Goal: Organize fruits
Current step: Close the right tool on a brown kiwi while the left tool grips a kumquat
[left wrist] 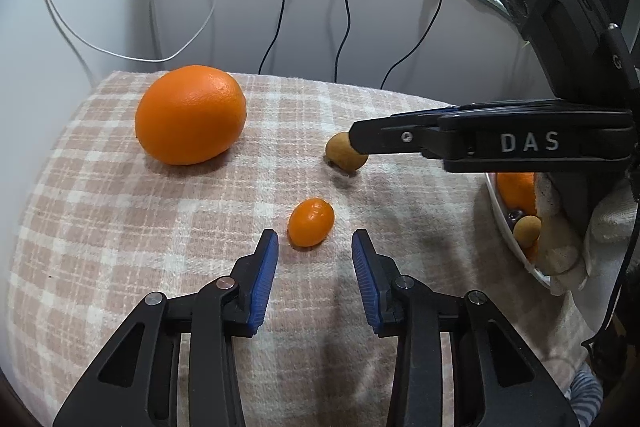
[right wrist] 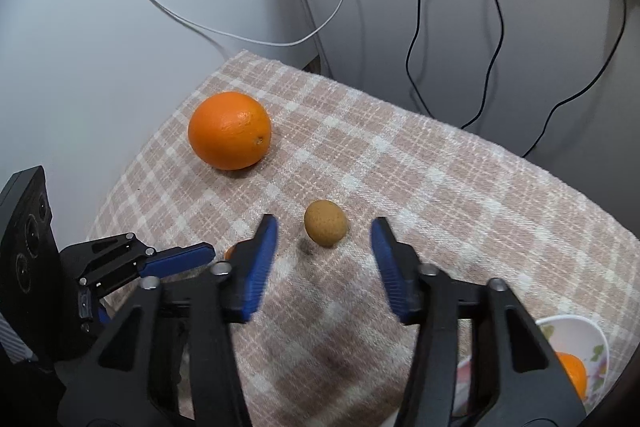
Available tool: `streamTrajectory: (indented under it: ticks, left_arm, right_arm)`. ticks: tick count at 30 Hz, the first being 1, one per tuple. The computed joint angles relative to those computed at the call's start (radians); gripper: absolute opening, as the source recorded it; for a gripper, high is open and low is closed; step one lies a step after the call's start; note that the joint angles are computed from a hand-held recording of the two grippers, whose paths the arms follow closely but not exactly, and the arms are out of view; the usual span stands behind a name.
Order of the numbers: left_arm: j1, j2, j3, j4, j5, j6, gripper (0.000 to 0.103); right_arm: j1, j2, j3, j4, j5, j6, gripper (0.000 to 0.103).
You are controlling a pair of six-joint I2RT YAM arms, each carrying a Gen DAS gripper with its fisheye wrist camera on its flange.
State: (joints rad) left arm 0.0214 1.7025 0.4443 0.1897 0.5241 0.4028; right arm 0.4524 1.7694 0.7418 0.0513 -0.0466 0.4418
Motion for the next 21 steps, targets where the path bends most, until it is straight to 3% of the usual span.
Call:
streamTrajectory:
  ticks: [14,21]
  left_arm:
    - [-0.07,0.084,0.072,0.02,-0.051,-0.049,0.029]
    - [-0.086,0.107,0.088,0.037,-0.055,-0.073,0.023]
  right_arm:
    - [0.005,0.123,0.108,-0.047,-0.01,0.002,0.048]
    - [0.008,0.152,0.135,-0.07,-0.014,0.003,0.032]
